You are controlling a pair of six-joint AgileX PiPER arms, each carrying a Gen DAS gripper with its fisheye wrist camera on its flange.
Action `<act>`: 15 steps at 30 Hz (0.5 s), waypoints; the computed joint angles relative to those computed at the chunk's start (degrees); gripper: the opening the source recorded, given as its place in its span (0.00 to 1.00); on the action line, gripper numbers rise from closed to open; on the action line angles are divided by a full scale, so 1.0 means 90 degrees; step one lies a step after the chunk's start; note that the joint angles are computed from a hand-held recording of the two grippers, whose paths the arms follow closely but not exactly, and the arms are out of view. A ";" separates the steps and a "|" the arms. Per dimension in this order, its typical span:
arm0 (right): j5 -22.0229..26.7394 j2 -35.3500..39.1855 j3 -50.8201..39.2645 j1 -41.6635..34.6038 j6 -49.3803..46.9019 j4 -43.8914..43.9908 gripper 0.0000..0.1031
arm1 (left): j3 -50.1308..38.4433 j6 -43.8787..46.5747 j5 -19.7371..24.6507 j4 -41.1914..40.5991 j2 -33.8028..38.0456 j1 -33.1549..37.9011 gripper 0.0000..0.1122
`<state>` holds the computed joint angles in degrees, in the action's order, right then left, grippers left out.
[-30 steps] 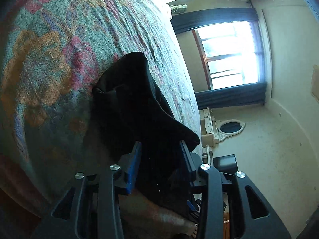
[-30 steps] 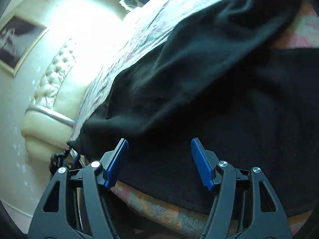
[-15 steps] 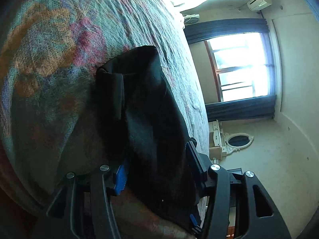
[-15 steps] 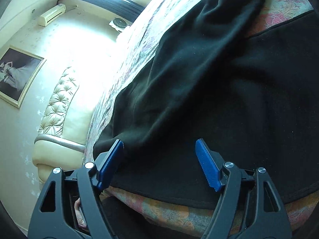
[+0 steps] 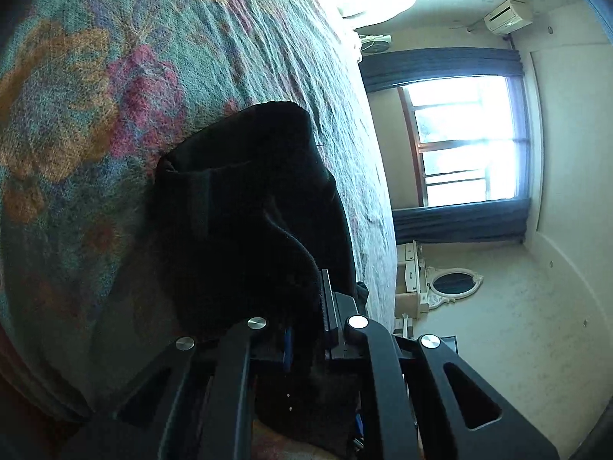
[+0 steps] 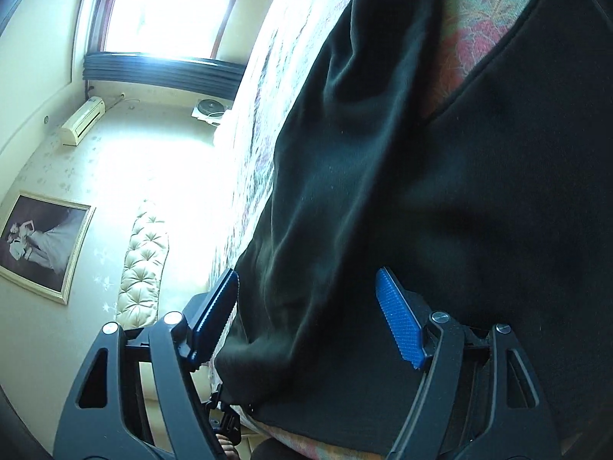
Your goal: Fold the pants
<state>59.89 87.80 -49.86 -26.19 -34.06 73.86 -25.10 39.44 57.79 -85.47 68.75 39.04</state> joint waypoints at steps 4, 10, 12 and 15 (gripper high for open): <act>-0.0523 0.0276 -0.0027 0.0143 -0.0356 0.0399 0.53 | 0.0000 -0.0020 -0.0274 -0.0129 0.0095 -0.0299 0.09; -0.0601 0.0587 0.0086 0.0025 -0.0575 0.0561 0.06 | 0.0245 0.0081 -0.0391 -0.0165 0.0244 -0.0295 0.09; -0.0635 0.0421 0.0047 0.0081 -0.0523 0.0611 0.06 | 0.0143 0.0092 -0.0383 -0.0167 0.0254 -0.0248 0.09; -0.0300 0.0002 0.0179 -0.0015 -0.0560 0.0799 0.06 | -0.0090 0.0090 -0.0196 -0.0054 0.0144 -0.0018 0.07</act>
